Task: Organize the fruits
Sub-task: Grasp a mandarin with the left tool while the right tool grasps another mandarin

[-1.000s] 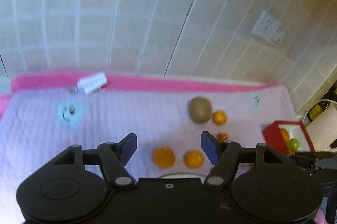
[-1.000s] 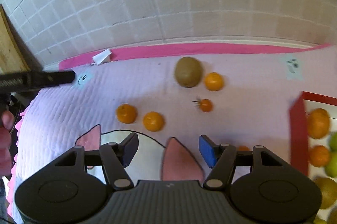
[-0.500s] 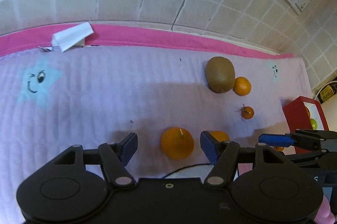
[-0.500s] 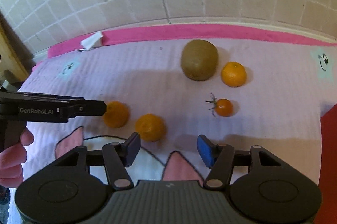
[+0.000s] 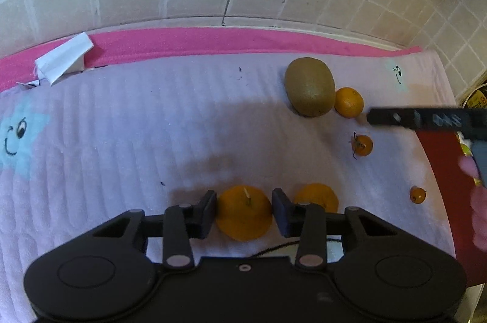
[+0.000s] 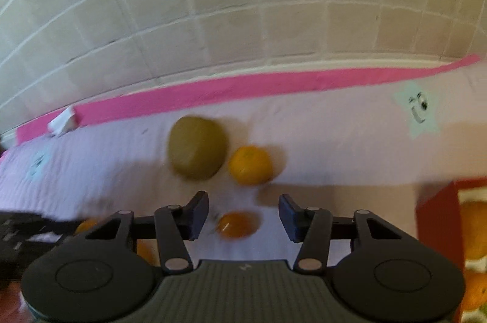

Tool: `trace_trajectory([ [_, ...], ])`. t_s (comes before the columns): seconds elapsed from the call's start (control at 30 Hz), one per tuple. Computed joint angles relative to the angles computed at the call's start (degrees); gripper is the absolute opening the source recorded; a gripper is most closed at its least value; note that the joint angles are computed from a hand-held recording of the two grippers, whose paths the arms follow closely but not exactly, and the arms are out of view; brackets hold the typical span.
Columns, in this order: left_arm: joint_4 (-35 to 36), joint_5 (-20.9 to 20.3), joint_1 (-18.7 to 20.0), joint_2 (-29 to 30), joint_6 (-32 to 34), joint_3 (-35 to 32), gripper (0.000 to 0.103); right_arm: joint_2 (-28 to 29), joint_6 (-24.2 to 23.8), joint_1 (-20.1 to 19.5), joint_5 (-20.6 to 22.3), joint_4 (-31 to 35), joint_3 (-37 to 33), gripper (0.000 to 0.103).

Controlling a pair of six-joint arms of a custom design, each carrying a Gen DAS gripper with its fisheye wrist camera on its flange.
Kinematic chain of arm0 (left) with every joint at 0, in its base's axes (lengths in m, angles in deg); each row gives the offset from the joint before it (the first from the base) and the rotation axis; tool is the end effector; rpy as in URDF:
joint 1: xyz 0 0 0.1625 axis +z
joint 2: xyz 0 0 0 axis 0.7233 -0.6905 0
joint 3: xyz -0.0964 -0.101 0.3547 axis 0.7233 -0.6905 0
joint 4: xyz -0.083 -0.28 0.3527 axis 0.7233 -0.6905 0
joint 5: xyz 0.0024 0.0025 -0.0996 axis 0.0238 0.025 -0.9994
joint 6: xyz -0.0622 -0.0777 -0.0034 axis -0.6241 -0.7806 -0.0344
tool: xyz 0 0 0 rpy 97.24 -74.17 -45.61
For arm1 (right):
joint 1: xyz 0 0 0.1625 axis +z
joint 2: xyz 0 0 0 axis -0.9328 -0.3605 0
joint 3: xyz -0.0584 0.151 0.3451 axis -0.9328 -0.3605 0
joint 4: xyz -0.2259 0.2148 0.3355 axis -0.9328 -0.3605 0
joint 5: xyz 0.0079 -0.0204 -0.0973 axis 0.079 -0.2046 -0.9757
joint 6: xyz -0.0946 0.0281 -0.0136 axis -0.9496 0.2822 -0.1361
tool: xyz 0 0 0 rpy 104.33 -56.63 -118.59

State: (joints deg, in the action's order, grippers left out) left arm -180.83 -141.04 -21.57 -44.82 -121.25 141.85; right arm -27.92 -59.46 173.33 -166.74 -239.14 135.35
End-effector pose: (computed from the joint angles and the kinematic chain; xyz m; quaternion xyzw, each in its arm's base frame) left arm -0.1516 -0.2780 0.1155 0.1707 0.9389 -0.2039 0.2186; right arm 0.1547 -0.3136 0.1540 0.1291 -0.9088 0.2436 0.3130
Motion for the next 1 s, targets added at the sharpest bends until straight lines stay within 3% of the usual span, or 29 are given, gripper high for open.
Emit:
trace_trajectory([
  [0.13, -0.4, -0.46, 0.55, -0.88, 0.61, 0.19, 0.047, 5.04, -2.11, -2.51, -0.3, -3.43, -2.2, 0.045],
  [0.23, -0.75, -0.59, 0.79, -1.0, 0.77, 0.3, 0.047, 5.84, -2.61, -4.59, 3.14, -3.0, -3.05, 0.045],
  [0.4, -1.54, -0.44, 0.74, -0.42, 0.58, 0.41, 0.047, 8.93, -3.85, -4.37, 3.55, -4.52, -4.5, 0.045],
  [0.6, -1.07, -0.39, 0.21, 0.3, -0.47, 0.34, 0.047, 5.39, -1.94, -5.21, 5.44, 1.28, -4.48, 0.045],
  [0.73, 0.58, -0.42, -0.1, -0.42, -0.86, 0.09, 0.047, 6.13, -4.71, -3.98, 2.49, -0.01, -4.01, 0.045],
  [1.0, 0.5, 0.64, -0.41, 1.15, -0.71, -0.08, 0.047, 9.08, -4.81, -4.84, 3.65, -2.13, -5.44, 0.04],
])
